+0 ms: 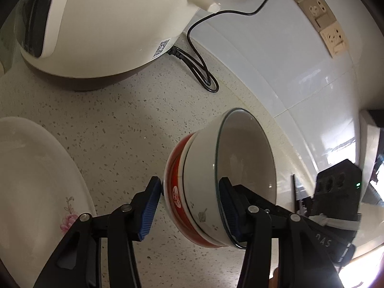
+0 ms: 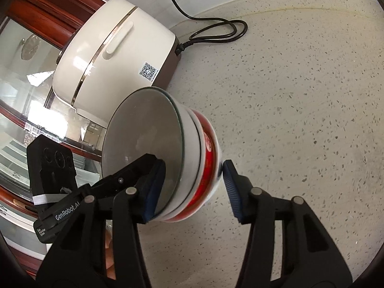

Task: Organize plates and bowls
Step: 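Grip the nested bowl stack with both grippers and carry it onto the flower plates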

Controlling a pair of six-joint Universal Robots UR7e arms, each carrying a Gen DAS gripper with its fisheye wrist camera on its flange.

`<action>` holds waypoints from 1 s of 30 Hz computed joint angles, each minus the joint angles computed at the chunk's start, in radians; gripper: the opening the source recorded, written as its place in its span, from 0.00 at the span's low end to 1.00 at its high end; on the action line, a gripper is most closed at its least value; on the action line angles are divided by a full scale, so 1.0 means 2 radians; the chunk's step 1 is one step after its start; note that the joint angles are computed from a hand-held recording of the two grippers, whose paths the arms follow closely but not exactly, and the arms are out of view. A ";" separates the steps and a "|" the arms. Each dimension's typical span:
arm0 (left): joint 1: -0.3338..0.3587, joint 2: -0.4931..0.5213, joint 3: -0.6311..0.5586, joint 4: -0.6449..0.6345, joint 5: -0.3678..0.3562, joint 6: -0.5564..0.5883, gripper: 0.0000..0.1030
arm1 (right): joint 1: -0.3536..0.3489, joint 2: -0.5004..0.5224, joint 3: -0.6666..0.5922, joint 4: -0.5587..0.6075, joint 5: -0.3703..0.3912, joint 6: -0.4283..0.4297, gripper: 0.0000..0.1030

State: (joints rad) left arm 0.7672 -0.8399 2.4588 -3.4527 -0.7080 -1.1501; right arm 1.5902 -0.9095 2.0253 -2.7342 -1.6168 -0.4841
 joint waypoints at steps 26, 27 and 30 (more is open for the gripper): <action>-0.043 -0.054 0.033 0.078 0.051 -0.086 0.39 | 0.035 -0.010 0.008 -0.006 -0.002 0.004 0.52; -0.053 -0.071 0.041 0.105 0.061 -0.108 0.39 | 0.040 -0.009 0.008 -0.004 0.002 0.004 0.52; -0.076 -0.111 0.059 0.177 0.082 -0.165 0.39 | 0.054 -0.005 0.009 0.000 0.011 0.003 0.52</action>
